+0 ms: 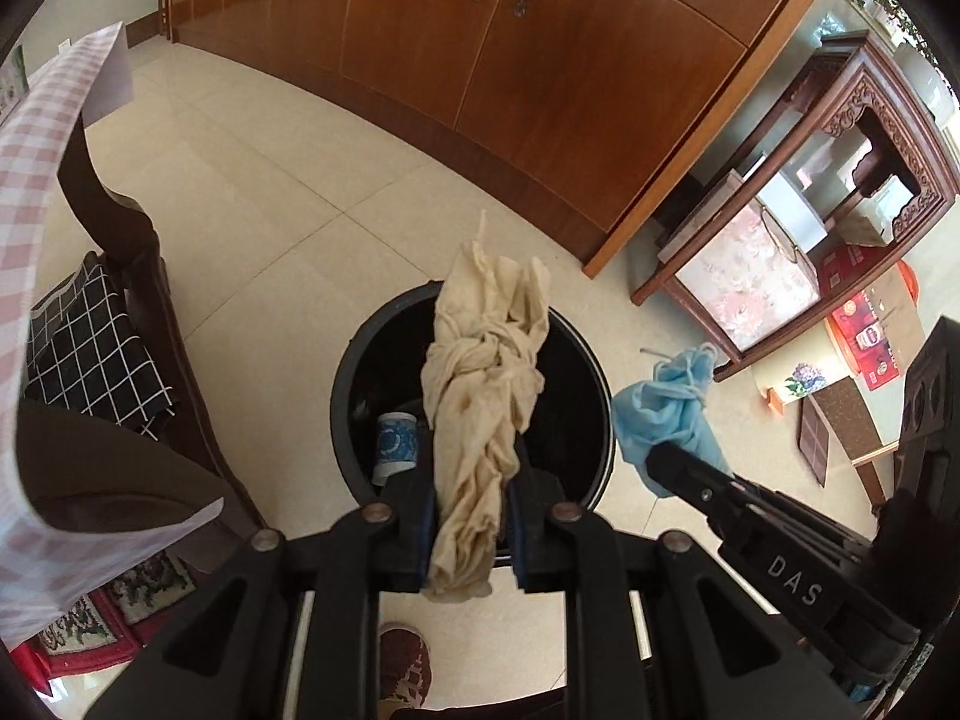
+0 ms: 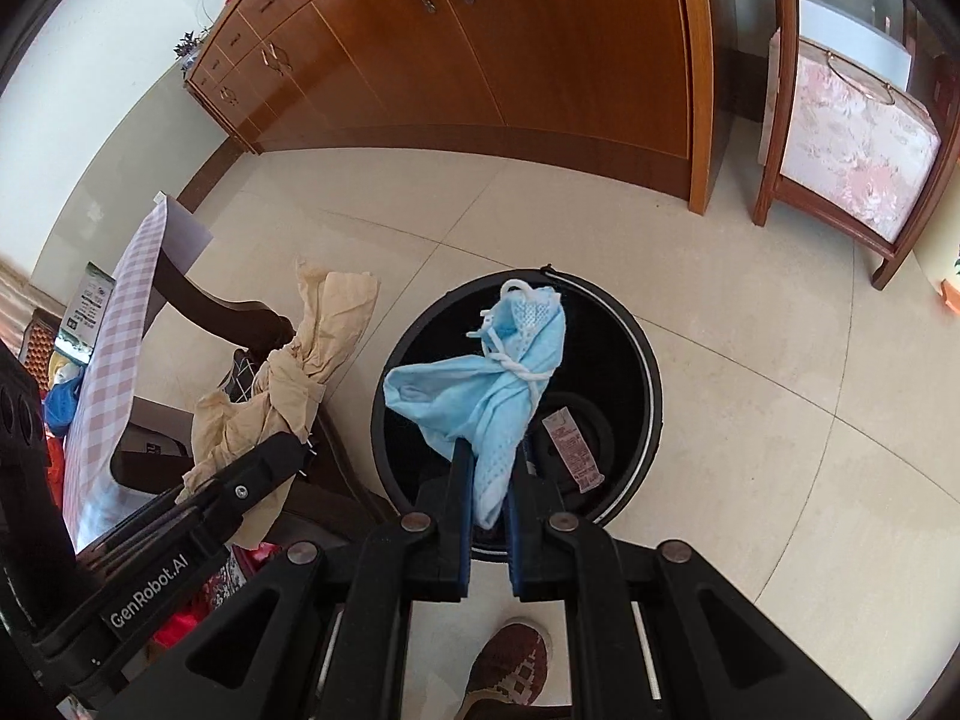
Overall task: Collect trash
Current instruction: 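Carry the cloth and mask to the black bin and release both, then move both open tools back toward the table items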
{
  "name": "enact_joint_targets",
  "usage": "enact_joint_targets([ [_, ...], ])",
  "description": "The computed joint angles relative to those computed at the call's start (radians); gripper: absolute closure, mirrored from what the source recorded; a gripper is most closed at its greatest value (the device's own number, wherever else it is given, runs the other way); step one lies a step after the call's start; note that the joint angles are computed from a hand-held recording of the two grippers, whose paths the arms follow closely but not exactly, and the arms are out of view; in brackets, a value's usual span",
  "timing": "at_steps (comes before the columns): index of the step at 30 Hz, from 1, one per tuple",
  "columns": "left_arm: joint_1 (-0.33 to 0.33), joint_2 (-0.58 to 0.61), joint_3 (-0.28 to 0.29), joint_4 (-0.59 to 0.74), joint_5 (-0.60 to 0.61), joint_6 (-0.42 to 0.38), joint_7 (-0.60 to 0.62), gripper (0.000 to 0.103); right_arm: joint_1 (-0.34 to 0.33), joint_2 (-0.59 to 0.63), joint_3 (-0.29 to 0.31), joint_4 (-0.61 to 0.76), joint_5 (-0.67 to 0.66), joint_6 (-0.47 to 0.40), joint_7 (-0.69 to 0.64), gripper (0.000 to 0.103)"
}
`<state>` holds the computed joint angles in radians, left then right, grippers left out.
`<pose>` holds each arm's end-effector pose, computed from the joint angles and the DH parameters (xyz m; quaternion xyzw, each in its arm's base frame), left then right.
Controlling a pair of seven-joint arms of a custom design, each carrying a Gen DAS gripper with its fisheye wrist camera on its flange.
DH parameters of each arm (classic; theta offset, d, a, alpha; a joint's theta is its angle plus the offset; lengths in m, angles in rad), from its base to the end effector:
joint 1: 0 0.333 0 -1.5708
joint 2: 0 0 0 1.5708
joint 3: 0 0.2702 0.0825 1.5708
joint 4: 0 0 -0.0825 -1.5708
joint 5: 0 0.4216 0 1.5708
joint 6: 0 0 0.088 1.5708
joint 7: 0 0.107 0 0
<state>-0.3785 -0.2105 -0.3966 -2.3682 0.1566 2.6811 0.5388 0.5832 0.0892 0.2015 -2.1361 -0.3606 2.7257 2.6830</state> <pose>0.3903 -0.3897 0.3913 -0.7222 0.6395 -0.2563 0.0614 0.4286 0.4454 0.3514 -0.6680 0.6949 -0.0613 0.2590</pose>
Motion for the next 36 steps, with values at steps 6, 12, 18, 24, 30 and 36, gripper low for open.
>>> enact_joint_targets([
  [6, -0.006, 0.071, 0.014, 0.054, -0.007, -0.027, 0.012, 0.08, -0.01, 0.06, -0.008, 0.054, 0.028, -0.033, -0.037, 0.093],
  [12, -0.011, 0.11, 0.028, 0.089, 0.037, -0.041, -0.014, 0.06, -0.007, 0.089, -0.018, 0.087, 0.036, -0.053, -0.035, 0.091],
  [18, -0.01, 0.088, 0.037, 0.071, 0.066, -0.034, -0.049, 0.036, 0.004, 0.085, -0.029, 0.089, -0.009, -0.069, 0.021, 0.058],
  [24, 0.008, 0.019, 0.018, 0.051, 0.128, -0.058, -0.07, 0.036, 0.011, 0.027, -0.03, 0.051, -0.087, -0.072, 0.108, 0.058],
  [30, 0.029, -0.09, -0.01, 0.006, 0.152, -0.071, -0.087, 0.036, 0.016, -0.048, -0.004, 0.027, -0.158, -0.113, 0.161, 0.058],
  [36, 0.058, -0.23, -0.051, -0.046, 0.156, -0.126, -0.12, 0.036, 0.028, -0.099, 0.031, 0.045, -0.231, -0.178, 0.188, 0.047],
])
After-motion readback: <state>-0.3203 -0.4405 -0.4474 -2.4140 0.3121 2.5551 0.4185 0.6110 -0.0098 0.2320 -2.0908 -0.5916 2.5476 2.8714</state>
